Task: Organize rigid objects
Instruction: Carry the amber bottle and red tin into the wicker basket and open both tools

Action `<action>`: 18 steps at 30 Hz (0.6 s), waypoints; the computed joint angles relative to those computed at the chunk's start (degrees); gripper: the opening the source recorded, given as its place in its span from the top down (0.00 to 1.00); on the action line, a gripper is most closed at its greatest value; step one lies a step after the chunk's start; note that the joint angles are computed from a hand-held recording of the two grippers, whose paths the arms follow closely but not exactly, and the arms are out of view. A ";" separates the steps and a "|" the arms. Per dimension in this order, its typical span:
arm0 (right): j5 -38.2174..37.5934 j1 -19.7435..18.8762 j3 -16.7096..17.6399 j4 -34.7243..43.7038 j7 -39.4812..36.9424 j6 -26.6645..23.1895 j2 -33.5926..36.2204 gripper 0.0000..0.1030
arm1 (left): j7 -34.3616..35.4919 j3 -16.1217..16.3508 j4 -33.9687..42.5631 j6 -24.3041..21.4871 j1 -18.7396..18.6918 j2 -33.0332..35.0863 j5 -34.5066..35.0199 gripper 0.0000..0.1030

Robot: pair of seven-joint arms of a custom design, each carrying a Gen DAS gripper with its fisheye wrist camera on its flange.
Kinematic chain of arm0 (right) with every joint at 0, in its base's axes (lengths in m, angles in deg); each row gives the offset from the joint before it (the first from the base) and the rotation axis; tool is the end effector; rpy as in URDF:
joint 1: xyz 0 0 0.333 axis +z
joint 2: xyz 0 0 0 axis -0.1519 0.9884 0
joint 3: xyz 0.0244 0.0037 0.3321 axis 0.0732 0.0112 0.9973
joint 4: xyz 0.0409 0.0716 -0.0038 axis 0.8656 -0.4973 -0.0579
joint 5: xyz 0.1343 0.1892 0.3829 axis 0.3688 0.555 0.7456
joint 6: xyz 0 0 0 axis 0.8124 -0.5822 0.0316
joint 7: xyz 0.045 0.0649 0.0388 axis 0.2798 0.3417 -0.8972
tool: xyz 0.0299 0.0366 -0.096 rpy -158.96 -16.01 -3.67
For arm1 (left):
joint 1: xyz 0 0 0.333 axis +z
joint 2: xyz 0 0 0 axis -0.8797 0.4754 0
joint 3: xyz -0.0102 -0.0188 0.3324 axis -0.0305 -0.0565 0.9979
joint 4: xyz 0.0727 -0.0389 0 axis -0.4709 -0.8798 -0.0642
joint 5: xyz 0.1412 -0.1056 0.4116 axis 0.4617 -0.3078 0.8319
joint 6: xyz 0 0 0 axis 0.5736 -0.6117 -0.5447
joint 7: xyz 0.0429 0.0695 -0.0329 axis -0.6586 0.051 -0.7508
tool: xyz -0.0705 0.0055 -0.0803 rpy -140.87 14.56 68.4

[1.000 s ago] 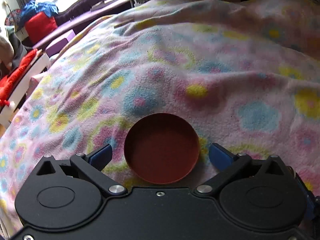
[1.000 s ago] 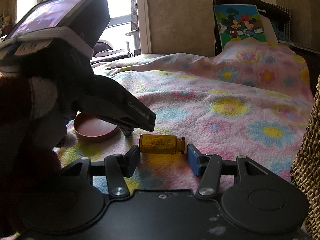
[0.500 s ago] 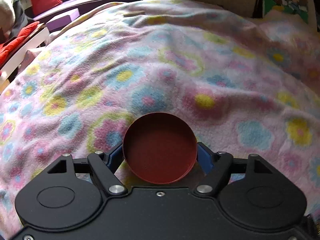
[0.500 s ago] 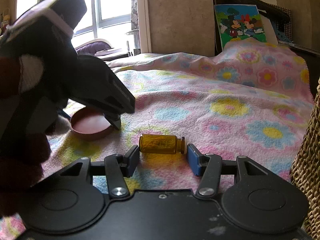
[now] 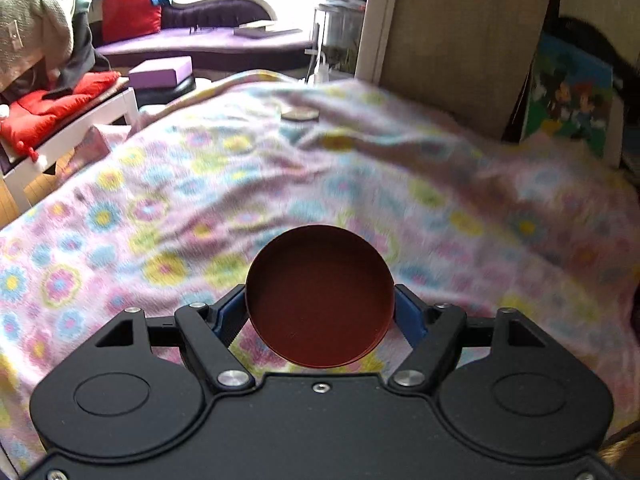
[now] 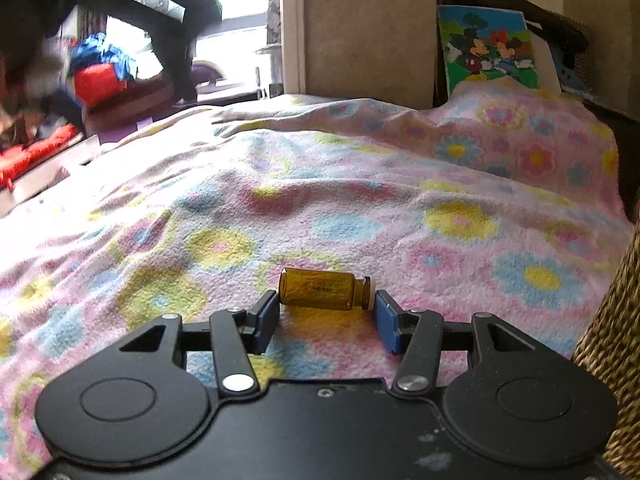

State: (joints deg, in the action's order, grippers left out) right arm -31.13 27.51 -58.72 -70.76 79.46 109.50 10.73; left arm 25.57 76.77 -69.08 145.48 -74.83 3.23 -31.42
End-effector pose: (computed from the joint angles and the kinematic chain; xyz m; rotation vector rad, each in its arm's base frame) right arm 0.5856 0.3914 0.4399 -1.8990 1.2515 -0.5862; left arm 0.5958 -0.2689 0.6010 -2.1615 1.1869 -0.6108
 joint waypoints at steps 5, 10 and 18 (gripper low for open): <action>8.88 -4.57 6.33 -2.19 -5.99 -1.34 -4.60 0.51 | -0.06 -0.58 0.44 -0.21 -0.05 -1.89 1.25 0.31; 23.20 -9.93 13.46 -5.10 -16.87 -2.15 -10.89 0.51 | 0.20 -1.21 0.62 2.25 0.05 -3.45 1.68 0.31; 39.03 -12.12 15.46 -11.82 -31.04 1.49 -23.17 0.51 | -0.03 -2.53 0.03 7.57 0.55 -6.26 2.74 0.31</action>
